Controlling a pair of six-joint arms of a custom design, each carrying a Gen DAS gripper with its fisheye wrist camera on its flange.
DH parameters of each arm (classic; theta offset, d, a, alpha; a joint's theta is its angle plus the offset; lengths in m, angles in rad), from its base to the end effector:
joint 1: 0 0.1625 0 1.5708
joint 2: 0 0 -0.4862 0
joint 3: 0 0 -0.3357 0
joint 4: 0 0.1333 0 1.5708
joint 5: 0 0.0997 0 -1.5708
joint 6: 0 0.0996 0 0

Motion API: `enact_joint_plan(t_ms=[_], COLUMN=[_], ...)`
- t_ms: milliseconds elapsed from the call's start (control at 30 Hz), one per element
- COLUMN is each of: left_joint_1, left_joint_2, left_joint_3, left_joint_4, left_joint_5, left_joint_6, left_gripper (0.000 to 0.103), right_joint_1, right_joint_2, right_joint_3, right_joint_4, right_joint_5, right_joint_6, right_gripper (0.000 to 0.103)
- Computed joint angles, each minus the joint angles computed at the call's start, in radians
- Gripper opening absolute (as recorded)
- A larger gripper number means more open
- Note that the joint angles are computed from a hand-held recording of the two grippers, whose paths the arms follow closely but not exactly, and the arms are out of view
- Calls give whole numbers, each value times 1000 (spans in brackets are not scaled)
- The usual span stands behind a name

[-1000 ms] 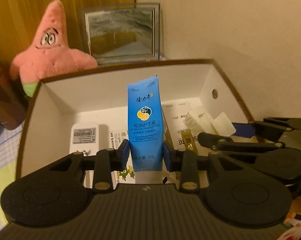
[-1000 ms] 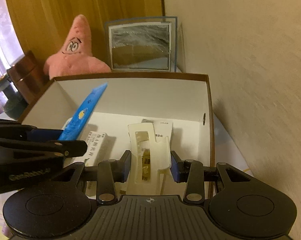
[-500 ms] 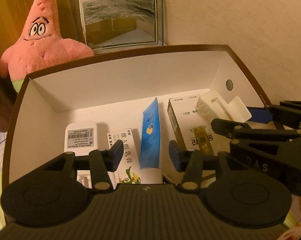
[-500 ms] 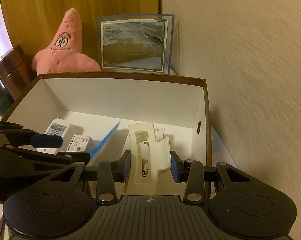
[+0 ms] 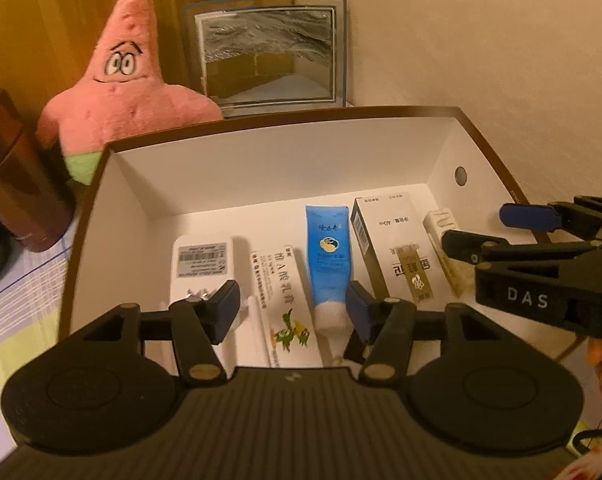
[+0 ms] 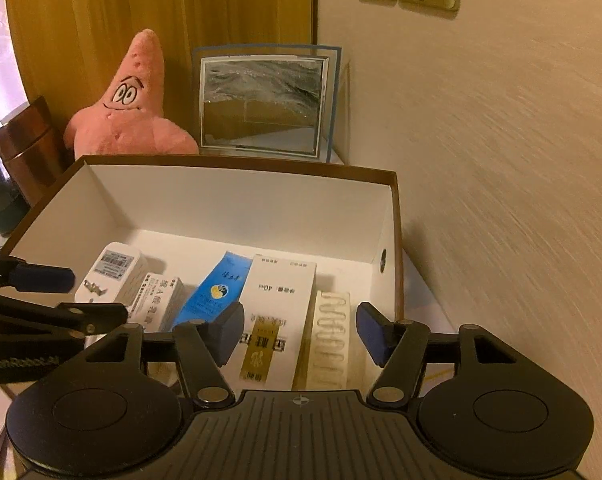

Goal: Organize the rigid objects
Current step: 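Open both grippers to release the tube and hair clip in the box, then withdraw both tools from the brown box back over the table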

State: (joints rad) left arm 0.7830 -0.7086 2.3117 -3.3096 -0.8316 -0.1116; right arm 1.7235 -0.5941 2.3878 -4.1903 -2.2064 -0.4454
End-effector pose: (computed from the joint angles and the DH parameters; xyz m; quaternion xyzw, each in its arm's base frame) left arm -0.1897 -0.4715 0.0839 0.2855 0.8858 -0.2136 0.2971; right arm 0.1425 -0.4386 0.1262 0.1365 -0.8684 0.3354 0.3387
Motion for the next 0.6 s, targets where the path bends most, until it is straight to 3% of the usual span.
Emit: enact_joint_plan(t_ms=[433, 600], left_joint_1=[-118, -178], left_joint_2=[-114, -166], left_joint_3=[185, 274], left_joint_4=[-86, -83], left_joint_5=[50, 96], left_joint_6=[-121, -206], left_gripper=[58, 63], right_joint_1=[84, 124], right_joint_2=[3, 14], right_joint_3=[114, 169], right_joint_4=[-98, -146], right_joint_5=[-34, -31], right_joint_6=[58, 98], right_gripper=[60, 60])
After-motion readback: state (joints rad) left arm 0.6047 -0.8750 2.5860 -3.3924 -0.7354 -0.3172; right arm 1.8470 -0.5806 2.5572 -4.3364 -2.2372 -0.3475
